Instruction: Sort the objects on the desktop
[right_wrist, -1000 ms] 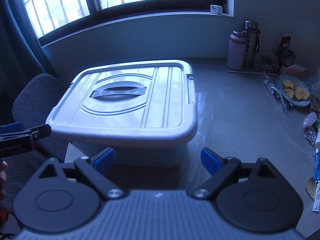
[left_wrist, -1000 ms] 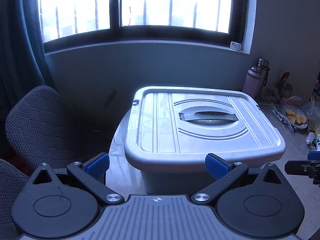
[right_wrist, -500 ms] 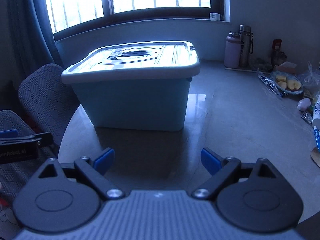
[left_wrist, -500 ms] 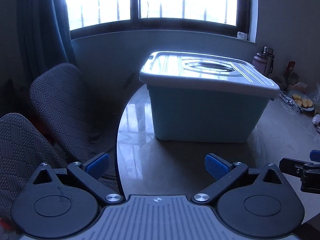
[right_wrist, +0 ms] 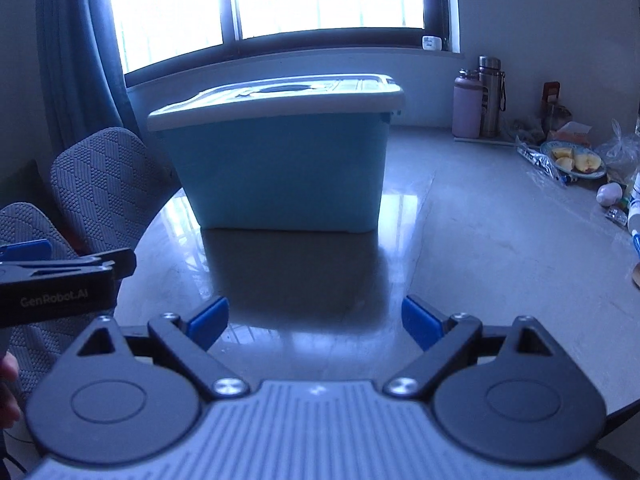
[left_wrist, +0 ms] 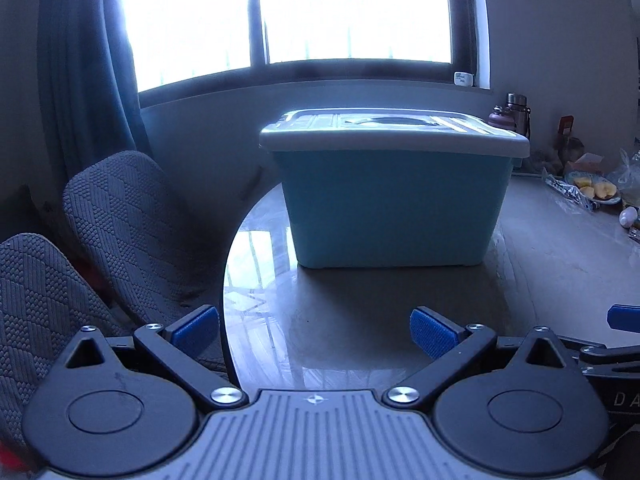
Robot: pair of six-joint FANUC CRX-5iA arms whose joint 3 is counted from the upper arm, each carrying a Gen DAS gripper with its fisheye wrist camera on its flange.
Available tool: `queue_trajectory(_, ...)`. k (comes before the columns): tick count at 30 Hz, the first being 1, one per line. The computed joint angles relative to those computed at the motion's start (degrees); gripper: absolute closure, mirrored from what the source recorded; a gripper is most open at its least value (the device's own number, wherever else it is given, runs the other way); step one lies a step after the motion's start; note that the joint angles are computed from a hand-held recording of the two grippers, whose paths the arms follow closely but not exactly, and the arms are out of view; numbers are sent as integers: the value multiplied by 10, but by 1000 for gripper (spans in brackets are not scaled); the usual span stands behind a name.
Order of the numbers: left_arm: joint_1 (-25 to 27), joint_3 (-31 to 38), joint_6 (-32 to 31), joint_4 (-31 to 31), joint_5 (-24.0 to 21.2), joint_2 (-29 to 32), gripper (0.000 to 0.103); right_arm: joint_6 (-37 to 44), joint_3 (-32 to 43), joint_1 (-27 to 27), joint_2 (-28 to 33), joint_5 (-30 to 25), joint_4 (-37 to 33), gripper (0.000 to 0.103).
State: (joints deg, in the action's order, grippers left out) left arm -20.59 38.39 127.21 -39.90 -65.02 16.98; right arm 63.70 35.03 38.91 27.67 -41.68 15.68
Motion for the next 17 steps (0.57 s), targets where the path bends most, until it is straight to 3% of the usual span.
queue_trajectory(17,3,-13,10,12,15,-2,0,-3,-17,4,-9,12,5,10)
